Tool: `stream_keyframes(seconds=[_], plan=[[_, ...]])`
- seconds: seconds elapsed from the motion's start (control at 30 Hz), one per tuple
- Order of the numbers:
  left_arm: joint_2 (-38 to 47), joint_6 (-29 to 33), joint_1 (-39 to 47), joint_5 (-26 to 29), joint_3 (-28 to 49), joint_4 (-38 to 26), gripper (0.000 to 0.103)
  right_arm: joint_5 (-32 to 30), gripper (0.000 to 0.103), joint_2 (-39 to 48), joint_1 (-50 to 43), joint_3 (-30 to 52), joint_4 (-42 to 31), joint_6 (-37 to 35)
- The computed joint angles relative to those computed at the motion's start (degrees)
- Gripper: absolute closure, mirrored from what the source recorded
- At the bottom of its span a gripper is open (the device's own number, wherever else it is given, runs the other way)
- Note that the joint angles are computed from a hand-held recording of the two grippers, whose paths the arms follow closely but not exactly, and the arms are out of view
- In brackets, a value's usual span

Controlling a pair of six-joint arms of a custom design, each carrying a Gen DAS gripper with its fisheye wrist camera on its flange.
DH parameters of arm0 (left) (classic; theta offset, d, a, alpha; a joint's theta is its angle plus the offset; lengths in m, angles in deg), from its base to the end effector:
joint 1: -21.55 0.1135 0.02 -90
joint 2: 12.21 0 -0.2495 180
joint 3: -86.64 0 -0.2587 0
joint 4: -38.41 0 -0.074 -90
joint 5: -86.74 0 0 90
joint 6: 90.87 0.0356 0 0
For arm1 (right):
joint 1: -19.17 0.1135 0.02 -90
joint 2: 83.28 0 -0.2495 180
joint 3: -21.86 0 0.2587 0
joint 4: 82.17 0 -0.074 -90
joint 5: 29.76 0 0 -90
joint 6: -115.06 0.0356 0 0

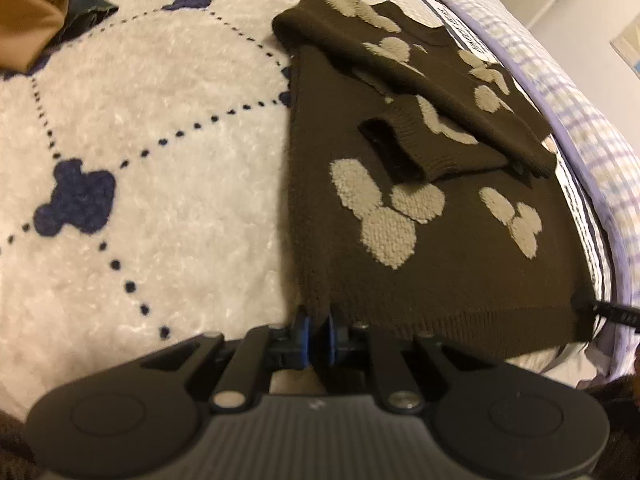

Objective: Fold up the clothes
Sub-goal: 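Lay the folded hem down and open both grippers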

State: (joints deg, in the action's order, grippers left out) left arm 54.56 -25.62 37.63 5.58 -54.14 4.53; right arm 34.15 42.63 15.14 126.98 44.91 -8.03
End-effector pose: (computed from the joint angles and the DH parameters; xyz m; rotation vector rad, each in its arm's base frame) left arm 0.1967 0.0510 0.1272 -0.8738 2.4968 -0.2548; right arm 0.4379 -0.0152 0.1220 -0.7621 2.5844 0.4688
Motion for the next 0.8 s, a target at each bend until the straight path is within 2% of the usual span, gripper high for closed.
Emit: stream_keyframes(seconds=[0.03,0.1,0.13,0.17,0.4,0.63,0.8], plan=[[0.33,0.6,0.63,0.66,0.43,-0.2,0.089,0.49,0.088,0.24,0.34,0.35,-0.09,-0.1],[-0.24,1.72,1.67,1.12,1.54,-1.92,0.077,0.95,0.084,-0.1,0.74,1.26,-1.01,-0.52],[-0.82,2.25,2.12,1.12,2.19,-3.1,0.064,0.89,0.083,-0.37,0.74,1.69,-1.27,-0.26],[-1.45,2.81,2.53,1.0,2.73,-4.11,0.058,0.83,0.08,-0.61,0.75,2.14,-1.5,0.04],[-1.01,6.11,3.42,-2.63,7.76,-5.71,0.045,-1.6,0.073,-0.5,1.04,6.95,0.47,6.57],[6.69,7.47,1.95,-6.81,15.43,-2.18,0.036,-3.57,0.07,3.06,3.74,12.78,3.22,15.73],[12.69,6.58,1.49,-9.72,20.0,3.12,0.022,-4.65,0.063,5.05,5.93,14.65,6.11,21.41]])
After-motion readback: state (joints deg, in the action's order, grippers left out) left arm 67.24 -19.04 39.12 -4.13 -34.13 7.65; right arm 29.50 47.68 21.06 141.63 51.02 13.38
